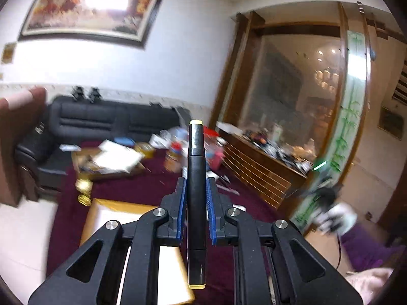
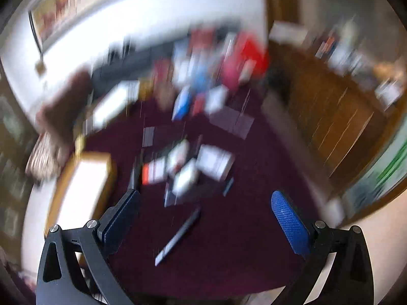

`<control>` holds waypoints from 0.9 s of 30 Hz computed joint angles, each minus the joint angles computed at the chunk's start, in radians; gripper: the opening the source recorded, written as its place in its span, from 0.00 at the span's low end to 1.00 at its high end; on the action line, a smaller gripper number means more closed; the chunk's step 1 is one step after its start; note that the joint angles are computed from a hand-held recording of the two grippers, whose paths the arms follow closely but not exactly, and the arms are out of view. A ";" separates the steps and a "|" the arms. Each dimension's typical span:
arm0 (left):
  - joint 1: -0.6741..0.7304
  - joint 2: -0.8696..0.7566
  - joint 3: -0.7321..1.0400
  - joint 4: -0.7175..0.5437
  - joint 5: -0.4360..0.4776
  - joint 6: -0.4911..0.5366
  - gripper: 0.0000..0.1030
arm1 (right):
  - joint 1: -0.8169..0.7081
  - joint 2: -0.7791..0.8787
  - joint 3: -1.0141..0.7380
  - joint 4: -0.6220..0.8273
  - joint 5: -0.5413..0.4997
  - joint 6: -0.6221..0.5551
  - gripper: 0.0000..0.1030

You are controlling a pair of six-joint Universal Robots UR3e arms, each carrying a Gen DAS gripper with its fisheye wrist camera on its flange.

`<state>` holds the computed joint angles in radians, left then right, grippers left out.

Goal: Organize rigid objects

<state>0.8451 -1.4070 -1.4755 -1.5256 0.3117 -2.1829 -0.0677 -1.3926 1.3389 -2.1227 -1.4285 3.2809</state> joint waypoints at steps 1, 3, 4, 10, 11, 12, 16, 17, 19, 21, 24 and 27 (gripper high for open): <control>-0.042 -0.003 -0.054 0.073 0.016 -0.034 0.12 | 0.008 0.069 0.056 -0.039 0.055 0.025 0.82; -0.104 -0.020 -0.119 0.164 0.037 -0.078 0.12 | 0.000 0.183 0.104 -0.061 0.145 0.051 0.64; -0.146 -0.042 -0.154 0.248 0.056 -0.128 0.12 | -0.010 0.225 0.137 -0.094 0.188 0.059 0.58; -0.302 -0.180 -0.226 0.558 0.186 -0.380 0.12 | 0.145 0.315 0.138 -0.314 -0.059 0.100 0.59; -0.318 -0.205 -0.227 0.612 0.215 -0.424 0.12 | 0.173 0.345 0.093 -0.283 -0.102 0.094 0.59; -0.332 -0.227 -0.234 0.670 0.249 -0.469 0.12 | 0.197 0.380 0.034 -0.229 -0.136 0.081 0.60; -0.345 -0.253 -0.256 0.747 0.296 -0.535 0.12 | 0.266 0.397 0.082 -0.371 -0.244 0.042 0.26; -0.335 -0.245 -0.264 0.754 0.307 -0.537 0.12 | 0.261 0.397 0.081 -0.372 -0.234 0.043 0.22; -0.328 -0.257 -0.267 0.775 0.315 -0.551 0.12 | 0.245 0.386 0.094 -0.379 -0.208 0.052 0.14; -0.313 -0.267 -0.267 0.798 0.319 -0.572 0.12 | 0.205 0.367 0.096 -0.369 -0.123 0.055 0.13; -0.275 -0.265 -0.272 0.796 0.308 -0.581 0.12 | 0.185 0.341 0.077 -0.358 -0.010 0.071 0.13; -0.253 -0.289 -0.248 0.782 0.301 -0.590 0.12 | 0.176 0.326 0.058 -0.376 0.091 0.081 0.13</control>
